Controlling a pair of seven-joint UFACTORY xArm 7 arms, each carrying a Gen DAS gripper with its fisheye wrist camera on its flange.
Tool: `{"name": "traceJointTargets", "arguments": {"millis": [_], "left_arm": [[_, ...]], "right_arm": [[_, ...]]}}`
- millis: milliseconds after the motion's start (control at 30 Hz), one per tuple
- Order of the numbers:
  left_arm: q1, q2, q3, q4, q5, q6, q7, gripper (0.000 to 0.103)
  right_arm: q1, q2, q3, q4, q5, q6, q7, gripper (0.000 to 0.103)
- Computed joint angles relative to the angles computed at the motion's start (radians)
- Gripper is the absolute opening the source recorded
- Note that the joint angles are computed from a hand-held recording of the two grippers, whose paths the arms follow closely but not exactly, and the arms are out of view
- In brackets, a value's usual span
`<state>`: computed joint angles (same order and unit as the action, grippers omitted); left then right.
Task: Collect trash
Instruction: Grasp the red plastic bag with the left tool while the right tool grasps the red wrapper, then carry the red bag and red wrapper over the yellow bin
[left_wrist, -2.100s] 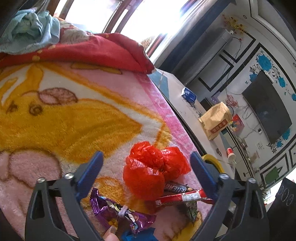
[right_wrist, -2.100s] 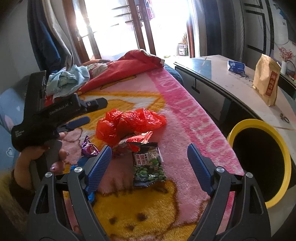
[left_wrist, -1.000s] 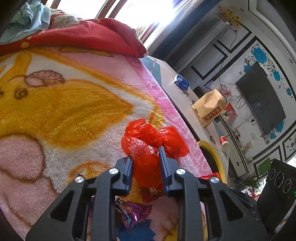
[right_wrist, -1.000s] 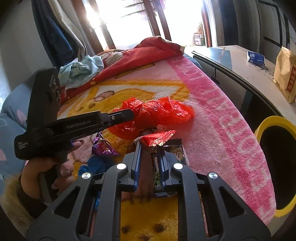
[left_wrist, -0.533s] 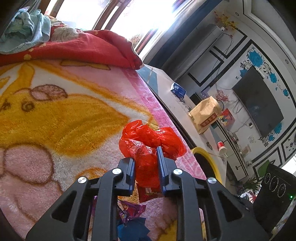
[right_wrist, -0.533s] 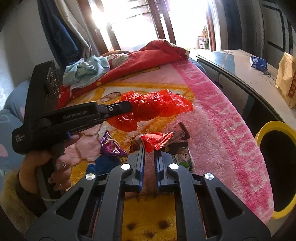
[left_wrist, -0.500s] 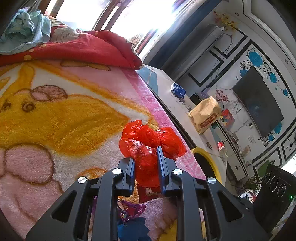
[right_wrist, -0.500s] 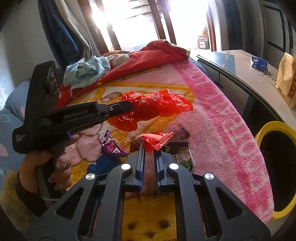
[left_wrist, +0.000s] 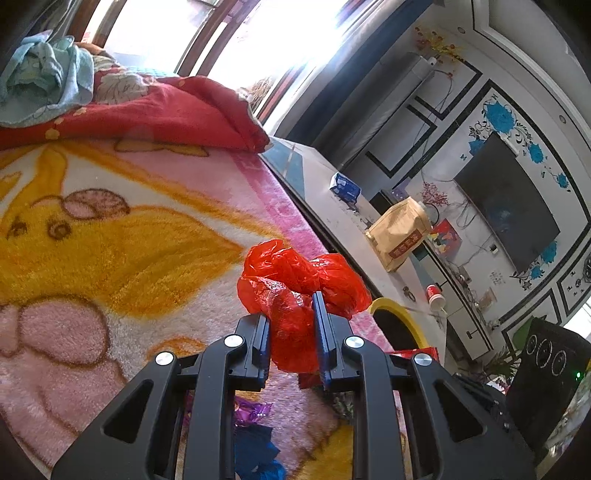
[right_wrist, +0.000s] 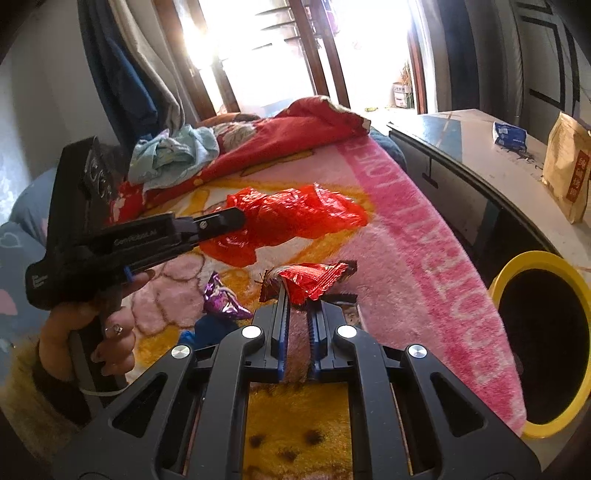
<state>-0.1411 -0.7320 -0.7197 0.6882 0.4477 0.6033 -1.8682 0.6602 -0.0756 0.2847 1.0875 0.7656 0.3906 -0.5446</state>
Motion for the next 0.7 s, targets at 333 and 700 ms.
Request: {"name": "traceJointTargets", "arguments": {"millis": [333,700], "left_arm": [[0.014,0.012,-0.029,0.062,0.02,0.035,0.011,0.019],[0.029,0.025,-0.049,0.108,0.034,0.044,0.029,0.018]], "right_arm": [[-0.014,-0.033,-0.026,-0.007,0.019,-0.017,-0.004,0.006],[-0.034,-0.071,-0.063,-0.041,-0.001,-0.047,0.012,0.005]]}}
